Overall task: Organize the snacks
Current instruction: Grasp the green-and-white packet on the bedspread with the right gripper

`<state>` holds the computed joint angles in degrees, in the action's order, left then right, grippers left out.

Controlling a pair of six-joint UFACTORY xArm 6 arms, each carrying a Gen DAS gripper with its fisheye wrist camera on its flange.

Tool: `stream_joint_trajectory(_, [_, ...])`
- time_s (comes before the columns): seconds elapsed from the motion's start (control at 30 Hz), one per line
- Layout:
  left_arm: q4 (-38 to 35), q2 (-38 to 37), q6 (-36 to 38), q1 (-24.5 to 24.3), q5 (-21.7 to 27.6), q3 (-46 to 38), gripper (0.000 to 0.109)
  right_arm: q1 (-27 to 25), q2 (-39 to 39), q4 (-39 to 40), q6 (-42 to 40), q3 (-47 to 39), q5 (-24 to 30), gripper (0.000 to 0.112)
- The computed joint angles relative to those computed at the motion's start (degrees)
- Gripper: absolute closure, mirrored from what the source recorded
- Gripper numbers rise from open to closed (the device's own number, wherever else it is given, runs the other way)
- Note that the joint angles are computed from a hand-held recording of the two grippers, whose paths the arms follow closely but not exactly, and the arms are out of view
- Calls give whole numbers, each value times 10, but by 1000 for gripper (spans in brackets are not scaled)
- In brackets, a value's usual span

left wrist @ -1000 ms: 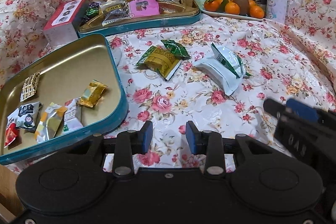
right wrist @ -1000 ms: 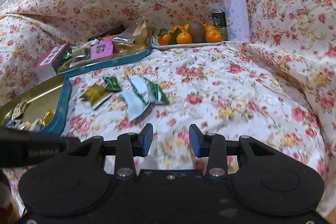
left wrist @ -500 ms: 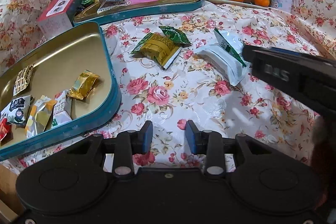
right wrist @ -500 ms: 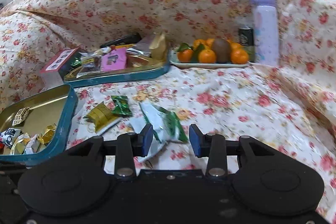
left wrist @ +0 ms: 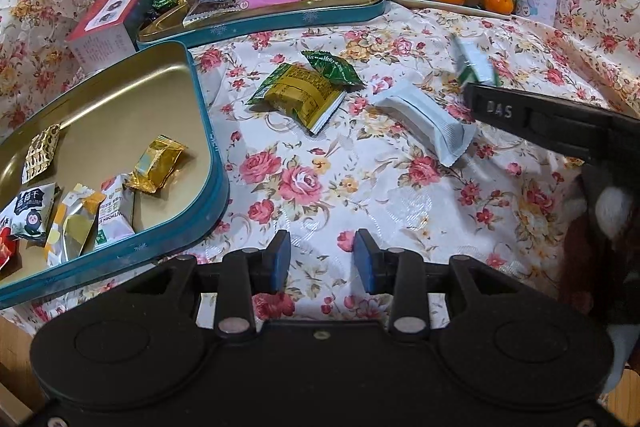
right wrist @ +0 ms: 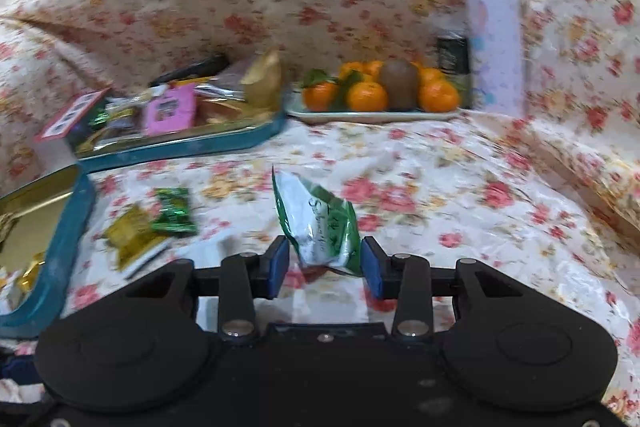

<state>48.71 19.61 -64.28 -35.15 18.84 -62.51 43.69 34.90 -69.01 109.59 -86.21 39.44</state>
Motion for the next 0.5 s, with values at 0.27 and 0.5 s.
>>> stream_joint_trajectory(0.27, [-59,8,48,6,-9,-17,63,-4,6,-19,0,4,22,67])
stream_joint_trajectory(0.5, [-84,31,75,6,-6,-66,64,-9,0,-65,64,21,11,67])
